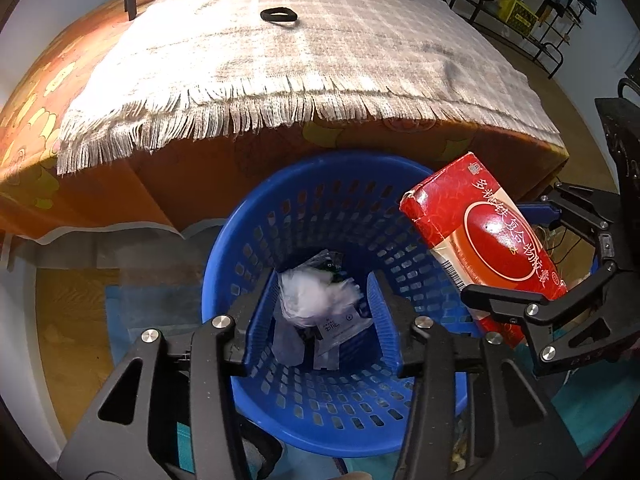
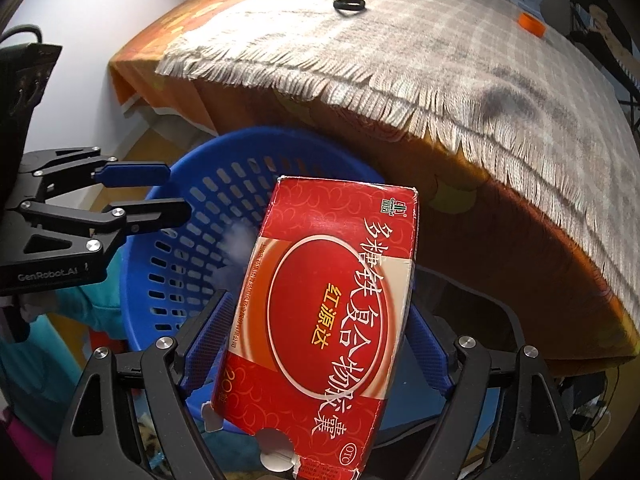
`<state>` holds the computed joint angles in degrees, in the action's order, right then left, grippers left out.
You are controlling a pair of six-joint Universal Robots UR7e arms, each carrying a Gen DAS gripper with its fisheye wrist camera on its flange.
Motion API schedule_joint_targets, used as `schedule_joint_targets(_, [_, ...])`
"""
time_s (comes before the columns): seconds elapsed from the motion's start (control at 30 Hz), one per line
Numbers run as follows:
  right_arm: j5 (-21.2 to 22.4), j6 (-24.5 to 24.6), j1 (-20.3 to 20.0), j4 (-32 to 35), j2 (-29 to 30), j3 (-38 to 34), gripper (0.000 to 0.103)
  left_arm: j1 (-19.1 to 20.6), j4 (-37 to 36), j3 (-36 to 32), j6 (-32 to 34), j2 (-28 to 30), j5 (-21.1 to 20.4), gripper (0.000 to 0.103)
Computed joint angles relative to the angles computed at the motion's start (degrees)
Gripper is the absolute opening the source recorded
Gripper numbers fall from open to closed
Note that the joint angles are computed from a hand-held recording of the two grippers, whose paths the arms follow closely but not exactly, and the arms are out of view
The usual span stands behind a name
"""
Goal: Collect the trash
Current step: 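Open both tools over the blue basket to drop the tissue and red box, then move both open tools from the basket back over the table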
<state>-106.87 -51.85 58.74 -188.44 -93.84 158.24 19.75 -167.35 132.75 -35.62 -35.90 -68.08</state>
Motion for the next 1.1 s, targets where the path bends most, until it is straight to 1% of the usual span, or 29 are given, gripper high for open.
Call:
schedule_joint_targets(0.17, [0.68,0.34,-0.90,1.08,-0.53,-0.40,0.084,0.17,0.33,-0.06,-0.25,-0.07,0.05,0.048])
schedule_joint_targets(0.23, [1.09,0.33,-1.33,1.66,-0.97,-0.40,0.084,0.09,0.38,-0.04,-0.32,-0.10,0.14,0.055])
schedule_joint_targets(0.27, [1.39,0.21,-1.64,2.26,-1.54,-0.37,0.084,-0.01,0.25,-0.02,-0.38,-0.05,0.26,0.056])
schedule_joint_targets(0.5, [3.72,0.99,-3.57,8.28,-4.70,-1.24,0.085,-0.06,0.34,0.13,-0.84,-0.29,0.69,0.056])
schedule_joint_targets(0.7, [4.75,1.69,-3.68,8.32,-6.04,-1.05,0.086,-0.12,0.18,0.24,-0.97,-0.34,0.66,0.056])
schedule_joint_targets(1.1, [3.33,1.50,-2.37,5.98,-5.41,-0.62,0.086,-0.14,0.37,0.33,-1.27,-0.70,0.76,0.056])
